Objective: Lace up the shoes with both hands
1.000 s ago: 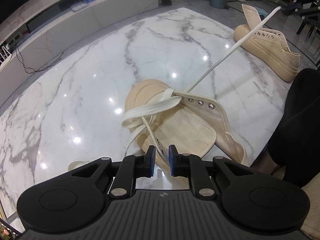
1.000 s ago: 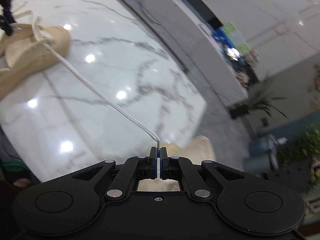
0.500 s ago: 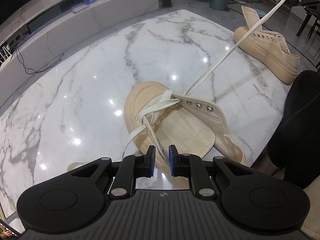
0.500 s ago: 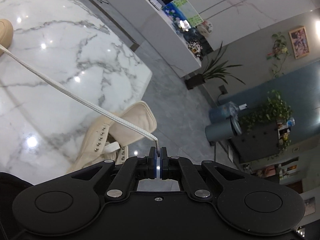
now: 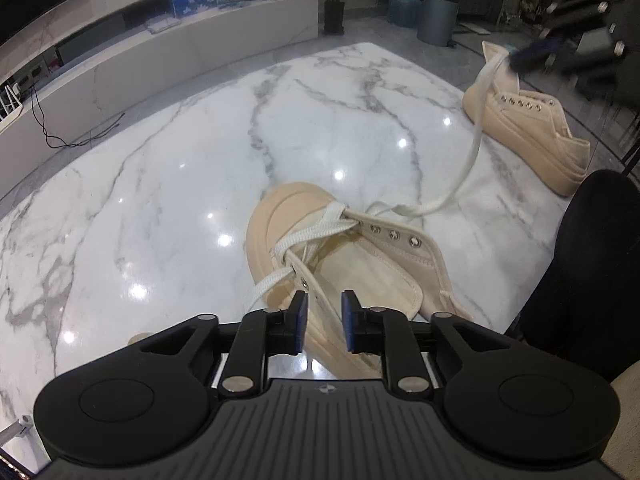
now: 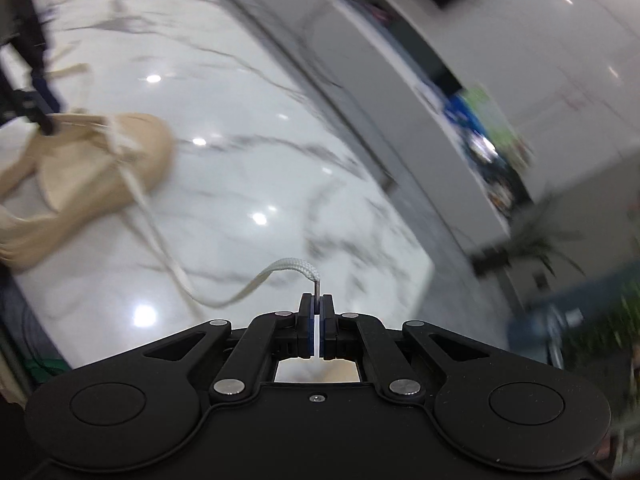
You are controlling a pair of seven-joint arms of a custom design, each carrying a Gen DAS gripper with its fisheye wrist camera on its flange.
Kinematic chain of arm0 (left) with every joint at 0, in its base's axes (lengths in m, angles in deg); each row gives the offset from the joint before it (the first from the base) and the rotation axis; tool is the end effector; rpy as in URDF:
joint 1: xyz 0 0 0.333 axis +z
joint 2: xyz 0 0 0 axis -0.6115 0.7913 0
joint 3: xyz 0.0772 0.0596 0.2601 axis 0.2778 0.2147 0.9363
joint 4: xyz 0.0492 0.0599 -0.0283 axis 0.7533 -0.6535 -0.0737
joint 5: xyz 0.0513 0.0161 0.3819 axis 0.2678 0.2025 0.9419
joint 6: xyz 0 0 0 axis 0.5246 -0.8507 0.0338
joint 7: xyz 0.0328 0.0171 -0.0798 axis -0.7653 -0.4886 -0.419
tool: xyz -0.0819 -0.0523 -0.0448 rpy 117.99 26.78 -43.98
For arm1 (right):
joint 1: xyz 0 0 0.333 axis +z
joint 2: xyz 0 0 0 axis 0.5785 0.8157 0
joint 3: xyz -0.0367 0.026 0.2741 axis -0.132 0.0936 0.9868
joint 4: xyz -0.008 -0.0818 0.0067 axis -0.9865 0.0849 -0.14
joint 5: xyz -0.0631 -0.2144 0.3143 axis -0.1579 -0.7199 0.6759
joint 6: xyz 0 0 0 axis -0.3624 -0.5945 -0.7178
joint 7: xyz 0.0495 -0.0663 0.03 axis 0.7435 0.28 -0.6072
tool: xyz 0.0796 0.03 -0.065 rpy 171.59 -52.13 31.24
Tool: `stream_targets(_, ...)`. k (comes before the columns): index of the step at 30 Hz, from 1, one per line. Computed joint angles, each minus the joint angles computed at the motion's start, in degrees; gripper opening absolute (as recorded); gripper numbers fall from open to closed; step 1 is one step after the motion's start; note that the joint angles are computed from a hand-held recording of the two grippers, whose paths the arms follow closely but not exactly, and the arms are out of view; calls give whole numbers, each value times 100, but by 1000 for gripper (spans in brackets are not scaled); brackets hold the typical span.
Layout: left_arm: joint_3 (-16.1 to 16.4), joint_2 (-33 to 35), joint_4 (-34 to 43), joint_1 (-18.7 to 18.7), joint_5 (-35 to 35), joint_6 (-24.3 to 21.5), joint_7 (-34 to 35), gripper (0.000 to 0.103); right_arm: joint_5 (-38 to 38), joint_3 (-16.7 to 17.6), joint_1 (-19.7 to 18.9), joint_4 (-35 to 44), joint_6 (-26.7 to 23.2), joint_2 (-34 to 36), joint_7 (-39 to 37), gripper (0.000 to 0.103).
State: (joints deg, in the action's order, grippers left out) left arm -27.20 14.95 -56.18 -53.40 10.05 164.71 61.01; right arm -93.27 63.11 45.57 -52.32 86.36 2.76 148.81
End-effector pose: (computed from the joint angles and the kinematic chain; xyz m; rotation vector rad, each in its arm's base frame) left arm 0.6568 -0.3217 0.5477 -0.9162 2.7184 -0.8314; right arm 0.5533 0.1212 0.6105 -2.5792 1.2768 -1.0572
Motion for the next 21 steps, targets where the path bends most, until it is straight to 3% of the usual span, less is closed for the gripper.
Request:
stream_targets(8, -68, 278, 379, 63, -205, -210, -29, 22, 794, 91, 391, 789, -12, 910, -1453, 0)
stream_targets(21, -136, 473, 580, 259, -560, -433, -35, 22, 1128, 85, 826, 1796, -183, 1964, -3149, 0)
